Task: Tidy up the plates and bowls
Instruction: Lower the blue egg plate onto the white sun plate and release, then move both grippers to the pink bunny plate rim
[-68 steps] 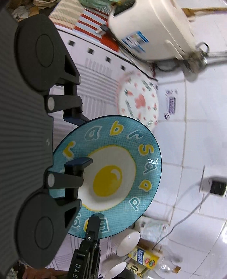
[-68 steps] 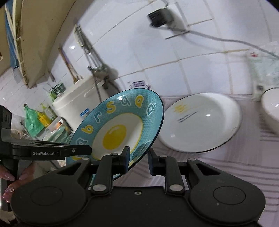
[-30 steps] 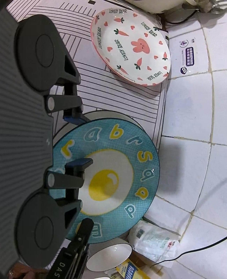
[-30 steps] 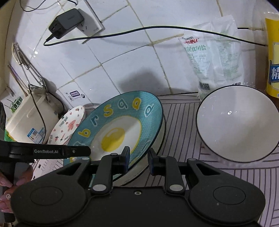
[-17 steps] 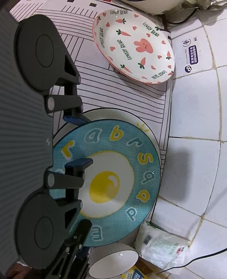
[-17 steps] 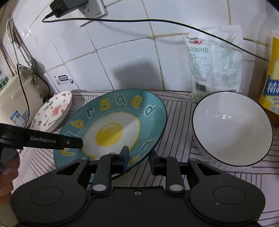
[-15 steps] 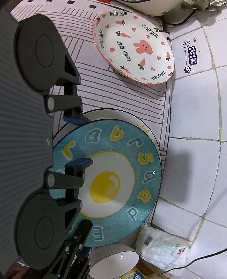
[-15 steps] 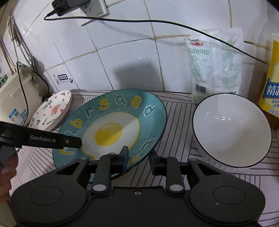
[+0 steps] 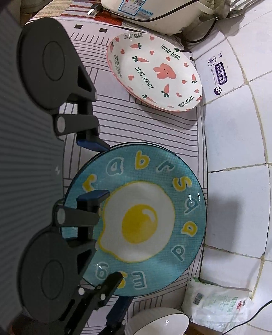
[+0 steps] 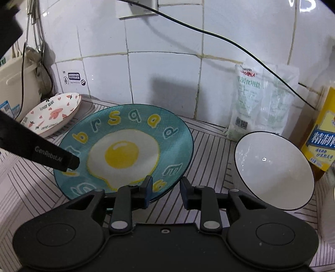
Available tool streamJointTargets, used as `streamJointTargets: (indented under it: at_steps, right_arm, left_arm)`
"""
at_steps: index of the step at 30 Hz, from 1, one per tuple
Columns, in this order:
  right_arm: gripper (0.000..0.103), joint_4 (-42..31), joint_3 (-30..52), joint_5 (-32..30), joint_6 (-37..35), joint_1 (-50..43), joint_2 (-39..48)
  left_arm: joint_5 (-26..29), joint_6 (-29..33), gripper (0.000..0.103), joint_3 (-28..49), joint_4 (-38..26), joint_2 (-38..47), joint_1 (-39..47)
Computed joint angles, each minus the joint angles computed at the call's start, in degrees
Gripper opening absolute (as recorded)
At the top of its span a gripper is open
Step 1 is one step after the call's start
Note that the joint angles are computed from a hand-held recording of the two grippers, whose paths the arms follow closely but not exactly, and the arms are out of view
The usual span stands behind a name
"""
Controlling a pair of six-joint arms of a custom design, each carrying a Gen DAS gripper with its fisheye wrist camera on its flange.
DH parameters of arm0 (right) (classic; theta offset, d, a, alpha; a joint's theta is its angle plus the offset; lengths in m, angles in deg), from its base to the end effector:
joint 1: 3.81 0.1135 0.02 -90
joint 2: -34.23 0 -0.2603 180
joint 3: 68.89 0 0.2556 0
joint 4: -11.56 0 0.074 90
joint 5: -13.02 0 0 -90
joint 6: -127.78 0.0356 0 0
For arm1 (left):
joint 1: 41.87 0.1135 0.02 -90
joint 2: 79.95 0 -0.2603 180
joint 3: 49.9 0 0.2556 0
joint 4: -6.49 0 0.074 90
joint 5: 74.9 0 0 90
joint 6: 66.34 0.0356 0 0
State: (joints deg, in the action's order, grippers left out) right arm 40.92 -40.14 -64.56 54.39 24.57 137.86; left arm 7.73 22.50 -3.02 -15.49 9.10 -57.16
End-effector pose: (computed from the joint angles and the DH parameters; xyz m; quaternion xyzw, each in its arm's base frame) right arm 0.2009 0.0998 0.0421 -0.0536 0.9195 0.0515 0.3859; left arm 0.2450 -0.0623 0.1038 0.1054 0.9670 0.0301 0.2299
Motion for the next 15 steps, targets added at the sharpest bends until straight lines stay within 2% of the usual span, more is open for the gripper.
streamJointTargets:
  at_steps: [4,7,9,12,15]
  right_arm:
    - [0.038,6.57,-2.39,0.44,0.05,0.64,2.06]
    - [0.038,8.14,-5.3,-1.34,1.69,0.75,-0.9]
    - [0.039,8.76,-8.14,0.22,1.34,2.73,-5.04]
    - [0.044,4.42,-11.22,0.37,1.5,4.99,-14.89]
    - [0.048,-4.53,-12.95,-0.11,2.96,7.13,-27.73]
  left_arm:
    - [3.72,-0.98,0.04,-3.24,-0.87,-4.6,1.87]
    - [3.56,-0.5,0.041,-6.55,-1.81,-10.29,2.62]
    - [2.93,-0.3,0.041,-8.56,-3.09,-14.86,2.74]
    - [4.8,1.16,0.045,-10.7,-6.75,-22.22,5.4]
    - [6.66,3.35,0.047,-12.12,-11.52,-29.81,8.72]
